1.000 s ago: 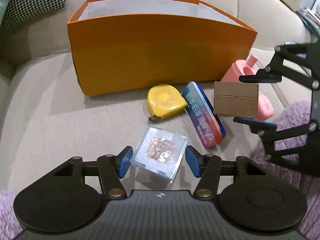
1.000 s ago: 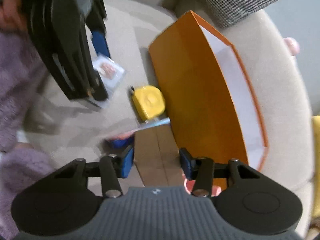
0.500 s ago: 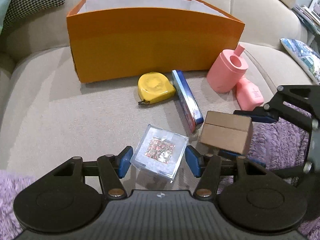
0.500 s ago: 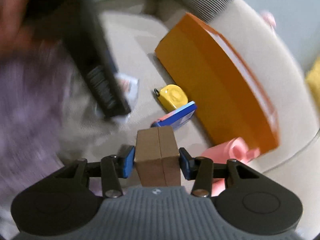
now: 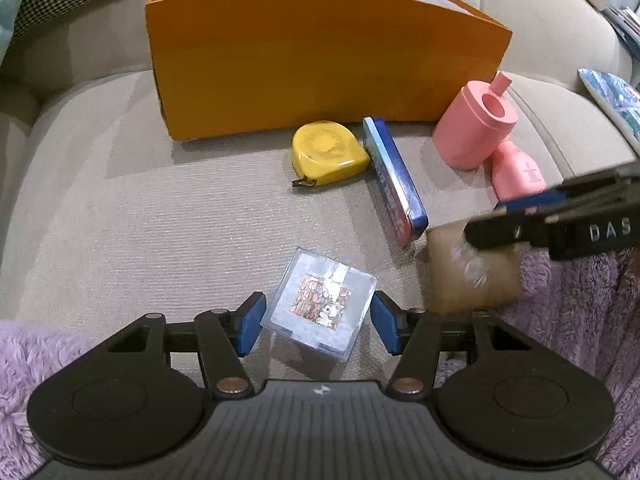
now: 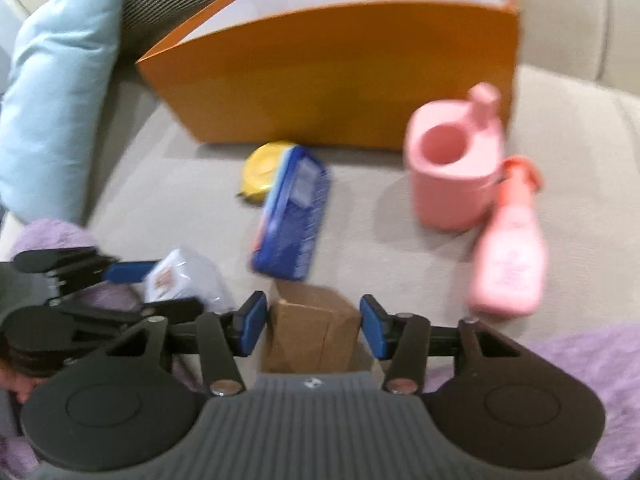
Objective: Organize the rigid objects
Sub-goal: 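Grasp the clear acrylic cube with the left gripper while the right holds the kraft box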
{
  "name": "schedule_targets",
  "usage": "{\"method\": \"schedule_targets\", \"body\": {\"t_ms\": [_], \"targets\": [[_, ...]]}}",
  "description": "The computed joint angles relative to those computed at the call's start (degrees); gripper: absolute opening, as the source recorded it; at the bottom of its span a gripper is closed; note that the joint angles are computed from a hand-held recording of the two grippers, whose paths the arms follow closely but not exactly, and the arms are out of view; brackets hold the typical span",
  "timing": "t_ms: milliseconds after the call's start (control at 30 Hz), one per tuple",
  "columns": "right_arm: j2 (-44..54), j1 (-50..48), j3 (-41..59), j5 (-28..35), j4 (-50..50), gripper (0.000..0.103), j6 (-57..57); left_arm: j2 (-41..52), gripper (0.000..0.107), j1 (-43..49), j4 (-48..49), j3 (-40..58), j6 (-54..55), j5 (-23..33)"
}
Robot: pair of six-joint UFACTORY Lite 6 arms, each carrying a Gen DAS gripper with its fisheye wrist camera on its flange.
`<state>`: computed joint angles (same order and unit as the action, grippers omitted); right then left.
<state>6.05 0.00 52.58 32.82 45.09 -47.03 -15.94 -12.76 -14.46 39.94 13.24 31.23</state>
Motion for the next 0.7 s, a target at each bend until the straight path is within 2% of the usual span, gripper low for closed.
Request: {"method": "schedule_targets", "body": {"t_ms": [167,233,333,467,567,700], "targets": [[-1.63,3.04,-0.94,-6.66,-10.55,0.055,8.5,1.45,0.066,0.28,-0.06,1.26,0.93,0.59],[-2.82,3.25,-2.21,-7.5,-11.12,0.055,7.39,2.53,0.065,0.31,0.02,2.14,1.34,1.15],[-5.08,3.59,-3.47,-6.29,-8.94,0.057,-0.66,4.05,0.065,-0.31,1.08,3.48,1.02,1.74],[-6.12,3.65,-3.34,-2.06,-7.2,0.066,-12.36,4.86,0.066,1.0,-0.39,5.01,2.77,4.07],[-6.52,5.79,-4.03,-2.42,-8.97,0.073,-16.63,4.99,0.069,2.08,-1.35,5.71,3.8,5.62],[-3.76,8.69,-2.78,-4.24,-14.78,0.076,-20.51,4.83,0.075,1.69,-0.46,6.82,4.9,6.8]]}}
